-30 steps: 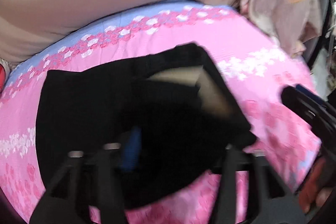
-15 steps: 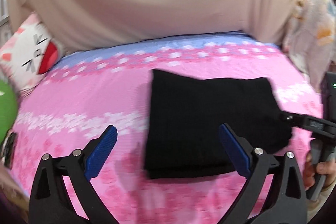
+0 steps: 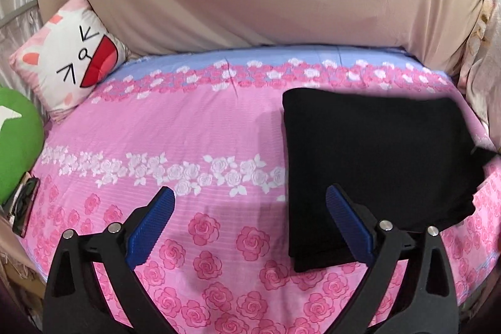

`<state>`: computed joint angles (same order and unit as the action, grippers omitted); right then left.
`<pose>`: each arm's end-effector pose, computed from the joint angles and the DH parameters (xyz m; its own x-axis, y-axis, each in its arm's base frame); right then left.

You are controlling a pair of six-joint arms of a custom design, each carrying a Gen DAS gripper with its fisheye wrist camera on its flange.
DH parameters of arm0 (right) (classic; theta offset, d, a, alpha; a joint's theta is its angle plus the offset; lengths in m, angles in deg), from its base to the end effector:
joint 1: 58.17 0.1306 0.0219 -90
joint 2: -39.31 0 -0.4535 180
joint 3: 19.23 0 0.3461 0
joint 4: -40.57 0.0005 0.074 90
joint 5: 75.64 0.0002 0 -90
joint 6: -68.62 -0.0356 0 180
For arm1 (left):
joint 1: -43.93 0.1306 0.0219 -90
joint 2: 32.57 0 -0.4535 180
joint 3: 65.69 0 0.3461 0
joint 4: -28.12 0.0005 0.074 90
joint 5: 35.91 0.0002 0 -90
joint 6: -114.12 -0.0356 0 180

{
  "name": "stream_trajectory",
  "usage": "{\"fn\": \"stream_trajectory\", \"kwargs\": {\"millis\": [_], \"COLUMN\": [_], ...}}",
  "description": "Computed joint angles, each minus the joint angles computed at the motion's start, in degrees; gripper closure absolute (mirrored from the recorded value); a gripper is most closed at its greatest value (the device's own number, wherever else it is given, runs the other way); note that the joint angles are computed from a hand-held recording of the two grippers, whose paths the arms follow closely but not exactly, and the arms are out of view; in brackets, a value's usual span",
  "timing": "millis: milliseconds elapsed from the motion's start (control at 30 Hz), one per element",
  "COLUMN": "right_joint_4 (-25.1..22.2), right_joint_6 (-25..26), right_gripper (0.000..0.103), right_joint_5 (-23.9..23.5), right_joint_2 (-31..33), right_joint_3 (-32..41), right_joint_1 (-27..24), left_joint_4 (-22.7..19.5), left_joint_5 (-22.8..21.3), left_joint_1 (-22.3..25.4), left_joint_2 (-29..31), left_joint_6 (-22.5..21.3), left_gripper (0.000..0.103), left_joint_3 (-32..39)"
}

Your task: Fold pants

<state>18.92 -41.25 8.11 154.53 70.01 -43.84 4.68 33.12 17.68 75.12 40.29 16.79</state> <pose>0.5803 0.1517 0.3083 -0.7810 0.1492 -0.6065 -0.0549 0.9509 0.3047 0.4929 -0.2294 0.3346 -0.7026 0.0565 -0.7093 0.0055 0.9972 0.0740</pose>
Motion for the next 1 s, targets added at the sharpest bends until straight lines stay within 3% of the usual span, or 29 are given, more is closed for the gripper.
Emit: {"fn": "stream_trajectory", "kwargs": {"millis": [33, 100, 200, 267, 333, 367, 467, 567, 633, 700, 733, 767, 833, 867, 900, 933, 1000], "right_joint_4": [-0.18, 5.17, 9.59, 7.97, 3.82, 3.29, 11.66, 11.0, 7.53, 3.2, -0.02, -0.36, 2.79, 1.21, 1.09, 1.19, 1.71], "right_joint_6": [-1.22, -2.98, -0.83, 0.23, -1.82, -2.9, -5.36, -1.99, 1.17, 2.67, 2.01, -0.24, -6.18, -7.33, -6.08, -3.98, -1.01], "right_gripper": [0.086, 0.089, 0.097, 0.097, 0.095, 0.095, 0.095, 0.095, 0.095, 0.096, 0.103, 0.103, 0.103, 0.103, 0.093, 0.091, 0.091], "right_joint_5": [0.65, -1.79, 0.41, 1.8, 9.84, 11.67, -0.8, -2.8, -5.4, -3.21, 0.76, 0.58, -6.41, -2.74, 1.17, 3.2, 0.6], "right_joint_2": [1.29, -0.87, -5.41, -4.93, -2.98, -2.5, -4.86, -3.98, 0.22, 4.76, 7.87, 10.81, 9.69, 8.08, 6.84, 5.86, 4.97], "right_joint_3": [-0.52, -3.82, -5.67, -5.16, -4.37, -4.45, -6.84, -2.51, 3.89, 8.72, 11.41, 12.09, 9.46, 9.19, 8.87, 9.08, 9.99], "right_joint_1": [-0.31, -0.86, -0.18, -0.31, -0.36, -0.29, -0.55, 2.19, 3.48, 3.29, 2.7, 0.85, -1.51, -0.99, -0.01, 1.19, 2.85], "left_joint_4": [-0.64, -1.1, -1.45, -1.62, -1.69, -1.88, -2.98, -3.59, -3.86, -4.29, -4.6, -4.67, -5.37, -5.32, -5.59, -5.83, -6.23], "left_joint_5": [0.26, 0.03, 0.61, 0.9, 1.01, 0.95, 0.38, 0.99, 1.27, 1.38, 1.3, 1.26, 1.16, 1.5, 1.66, 1.86, 2.57], "left_joint_1": [0.03, -0.23, -0.78, -1.19, -1.42, -1.49, -1.54, -1.45, -1.48, -1.53, -1.52, -1.46, -1.29, -1.13, -0.96, -0.83, -0.63], "left_joint_2": [0.55, 1.27, 2.08, 2.61, 3.01, 3.27, 4.39, 5.06, 5.25, 5.53, 5.7, 5.79, 6.14, 6.3, 6.55, 6.81, 7.4], "left_joint_6": [-0.22, -0.68, -1.32, -1.41, -1.58, -1.81, -2.45, -1.92, -1.56, -1.77, -2.08, -2.29, -2.53, -2.75, -2.67, -2.41, -1.94], "left_gripper": [0.008, 0.008, 0.008, 0.008, 0.008, 0.008, 0.008, 0.008, 0.008, 0.008, 0.008, 0.008, 0.008, 0.008, 0.008, 0.008, 0.008], "left_joint_3": [0.41, 0.95, 1.93, 2.51, 2.8, 3.0, 4.17, 5.13, 5.49, 5.85, 6.02, 6.06, 6.42, 6.52, 6.81, 7.13, 7.79]}}
